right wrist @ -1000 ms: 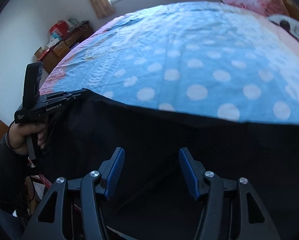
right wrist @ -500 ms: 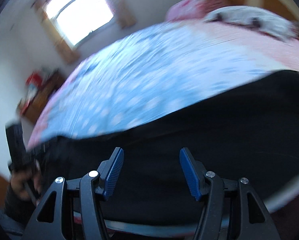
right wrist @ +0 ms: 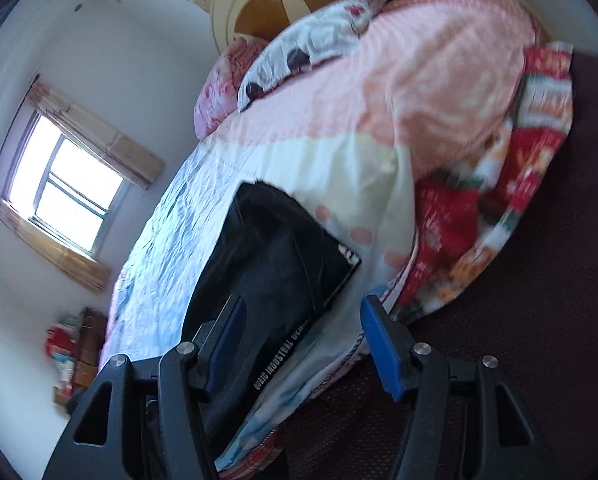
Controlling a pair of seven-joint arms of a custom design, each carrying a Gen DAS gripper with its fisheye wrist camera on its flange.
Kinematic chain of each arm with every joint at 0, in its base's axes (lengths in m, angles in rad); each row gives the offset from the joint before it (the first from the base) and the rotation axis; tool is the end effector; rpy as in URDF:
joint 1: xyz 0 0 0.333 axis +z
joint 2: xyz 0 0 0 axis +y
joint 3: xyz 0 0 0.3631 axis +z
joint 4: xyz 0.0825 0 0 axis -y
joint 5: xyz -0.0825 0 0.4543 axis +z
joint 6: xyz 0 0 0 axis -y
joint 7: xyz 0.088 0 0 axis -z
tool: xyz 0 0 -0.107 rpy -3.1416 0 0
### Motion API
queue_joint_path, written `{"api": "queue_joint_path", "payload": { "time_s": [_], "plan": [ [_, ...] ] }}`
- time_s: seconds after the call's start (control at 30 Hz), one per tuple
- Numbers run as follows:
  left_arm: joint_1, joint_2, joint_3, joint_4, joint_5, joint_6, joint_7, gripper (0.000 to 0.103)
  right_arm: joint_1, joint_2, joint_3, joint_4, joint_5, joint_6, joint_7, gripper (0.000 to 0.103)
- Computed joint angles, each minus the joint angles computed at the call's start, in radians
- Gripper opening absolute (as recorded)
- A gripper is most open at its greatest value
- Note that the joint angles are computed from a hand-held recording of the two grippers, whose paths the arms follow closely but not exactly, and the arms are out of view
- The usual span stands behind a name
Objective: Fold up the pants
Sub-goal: 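Fold the held trouser edge over with the right tool and release it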
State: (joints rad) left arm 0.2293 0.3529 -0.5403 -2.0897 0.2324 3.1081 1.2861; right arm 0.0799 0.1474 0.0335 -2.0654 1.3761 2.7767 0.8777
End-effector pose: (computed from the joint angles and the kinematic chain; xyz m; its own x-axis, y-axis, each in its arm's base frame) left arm 0.6598 -0.2086 0.3549 -0.2305 -0.9511 0.2055 -0.7717 0.0500 -0.6341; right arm 0.6592 0.0310 0.4021 -0.1164 -0.7491 -0.6521 -0.7399 0.5034 -0.4462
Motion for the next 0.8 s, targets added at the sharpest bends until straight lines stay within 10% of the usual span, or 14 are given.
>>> {"api": "queue_joint_path", "payload": {
  "time_s": [0.6,0.8],
  "plan": [
    [-0.003,0.015,0.005,0.003,0.029,0.009,-0.017,0.085,-0.019,0.058,0.010,0.047,0.012,-0.048,0.011,0.061],
    [-0.014,0.015,0.016,0.005,0.040,0.007,-0.020,0.088,0.008,0.036,0.023,0.039,0.002,0.040,-0.070,0.042]
  ]
}}
